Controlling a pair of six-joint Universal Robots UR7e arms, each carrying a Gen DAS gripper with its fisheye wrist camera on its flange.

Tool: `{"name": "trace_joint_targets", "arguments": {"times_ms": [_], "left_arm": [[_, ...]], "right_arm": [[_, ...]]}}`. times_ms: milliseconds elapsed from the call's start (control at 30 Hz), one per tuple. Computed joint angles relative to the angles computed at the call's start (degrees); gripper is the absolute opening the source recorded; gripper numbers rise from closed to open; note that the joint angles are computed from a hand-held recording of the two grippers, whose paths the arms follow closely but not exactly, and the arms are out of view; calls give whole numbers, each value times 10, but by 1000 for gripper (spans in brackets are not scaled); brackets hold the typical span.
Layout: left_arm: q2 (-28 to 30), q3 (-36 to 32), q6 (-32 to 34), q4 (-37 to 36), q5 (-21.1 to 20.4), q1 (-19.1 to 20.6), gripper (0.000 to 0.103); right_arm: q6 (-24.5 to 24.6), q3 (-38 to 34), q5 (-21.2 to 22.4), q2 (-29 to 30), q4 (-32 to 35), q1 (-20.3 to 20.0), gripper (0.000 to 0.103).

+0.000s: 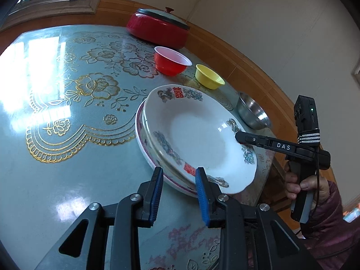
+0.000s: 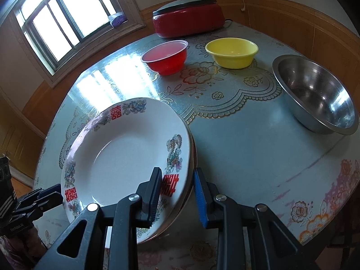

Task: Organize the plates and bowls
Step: 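Hold the plate rim and align it on the stack with the left gripper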

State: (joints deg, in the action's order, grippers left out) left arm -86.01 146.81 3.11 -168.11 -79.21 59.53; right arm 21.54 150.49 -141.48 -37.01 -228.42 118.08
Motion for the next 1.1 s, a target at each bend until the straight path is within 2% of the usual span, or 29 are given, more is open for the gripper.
{"name": "trace_joint_targets", "arguments": {"times_ms": [333, 400, 633, 733, 833, 933, 1000, 1100], "left_arm": [[45, -15, -30, -65, 45, -8, 29], [57, -19, -32, -67, 65, -18, 29], [73, -17, -35, -66, 80, -23, 29], [71, -15, -42, -66, 84, -25, 29], [68, -9, -47, -73, 92, -31, 29], [68, -4, -53, -84, 105, -38, 29], [67, -4, -54, -90, 107, -39, 29], [72, -4, -54, -99, 113, -46, 34]], "right_arm": [[4, -7, -17, 4, 12, 8, 28], [9, -9, -22, 8, 12, 12, 28], [6, -19, -32, 17, 19, 23, 28], [-4, -14, -9, 22, -8, 10, 28], [1, -9, -4, 15, -5, 11, 28], [0, -2, 0, 16, -43, 19, 28], [4, 0, -13, 15, -65, 27, 28], [15, 10, 3, 14, -84, 10, 29]]}}
